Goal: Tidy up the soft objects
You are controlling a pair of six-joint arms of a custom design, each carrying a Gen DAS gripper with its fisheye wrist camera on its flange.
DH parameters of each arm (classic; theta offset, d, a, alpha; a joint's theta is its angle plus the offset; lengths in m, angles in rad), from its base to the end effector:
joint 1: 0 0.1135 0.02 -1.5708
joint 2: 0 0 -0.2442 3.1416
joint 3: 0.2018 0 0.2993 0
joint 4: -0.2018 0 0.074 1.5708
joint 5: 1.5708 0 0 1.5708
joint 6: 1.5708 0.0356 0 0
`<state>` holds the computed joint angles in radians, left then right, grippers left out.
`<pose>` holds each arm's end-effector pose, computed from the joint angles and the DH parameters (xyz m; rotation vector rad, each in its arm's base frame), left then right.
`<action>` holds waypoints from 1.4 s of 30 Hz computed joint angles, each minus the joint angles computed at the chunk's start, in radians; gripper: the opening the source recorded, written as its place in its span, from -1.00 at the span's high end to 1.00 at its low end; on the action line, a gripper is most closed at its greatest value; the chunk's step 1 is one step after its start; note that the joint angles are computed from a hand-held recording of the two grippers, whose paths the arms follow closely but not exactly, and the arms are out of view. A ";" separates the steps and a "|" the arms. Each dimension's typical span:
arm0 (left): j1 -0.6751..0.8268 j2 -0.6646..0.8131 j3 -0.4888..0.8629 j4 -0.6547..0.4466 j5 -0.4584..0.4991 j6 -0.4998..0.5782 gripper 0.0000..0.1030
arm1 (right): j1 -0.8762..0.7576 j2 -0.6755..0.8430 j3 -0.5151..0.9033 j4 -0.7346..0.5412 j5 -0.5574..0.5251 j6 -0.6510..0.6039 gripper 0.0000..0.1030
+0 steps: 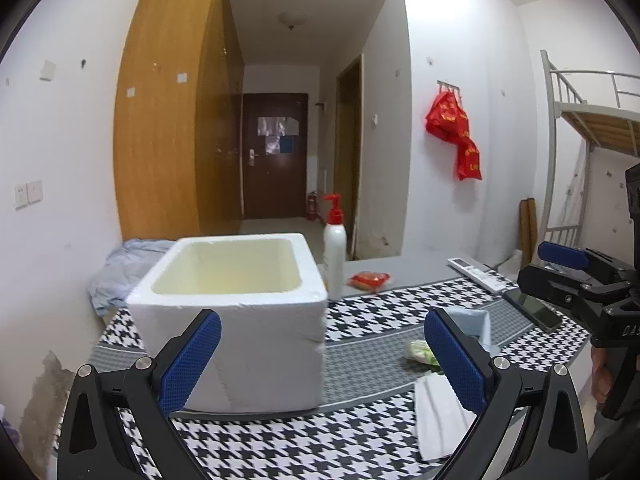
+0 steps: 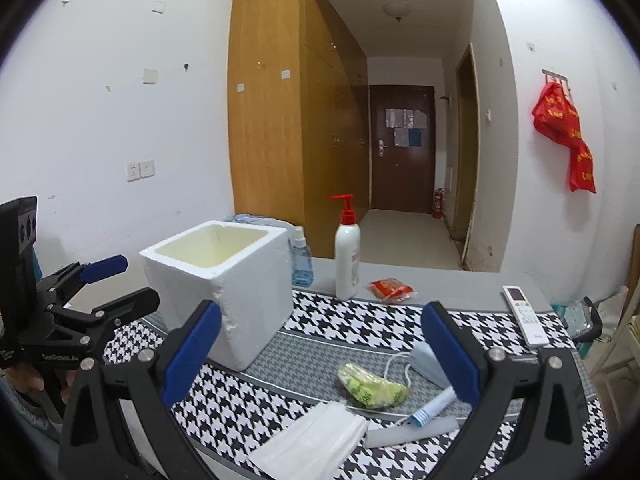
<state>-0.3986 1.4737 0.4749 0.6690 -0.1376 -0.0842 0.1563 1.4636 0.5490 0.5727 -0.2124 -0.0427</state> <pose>0.2865 -0.1154 0.1071 0.2050 1.8911 -0.1975 0.3177 0.0577 0.1241 -0.3325 1.8854 0.2797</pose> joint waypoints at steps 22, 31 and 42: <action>-0.091 0.182 0.098 0.023 0.074 0.000 -0.98 | -0.083 -0.021 -0.089 0.044 0.048 0.011 -0.98; -0.125 0.233 0.143 -0.016 0.100 0.010 -0.98 | -0.119 -0.011 -0.093 0.019 0.067 0.028 -0.98; -0.148 0.353 0.269 -0.122 0.139 0.002 -0.98 | -0.179 0.095 -0.033 0.004 0.042 0.024 -0.98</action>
<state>-0.5465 1.8268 0.7444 0.5472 0.0018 -0.0822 -0.0222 1.5589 0.5163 0.5768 -0.1705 -0.0183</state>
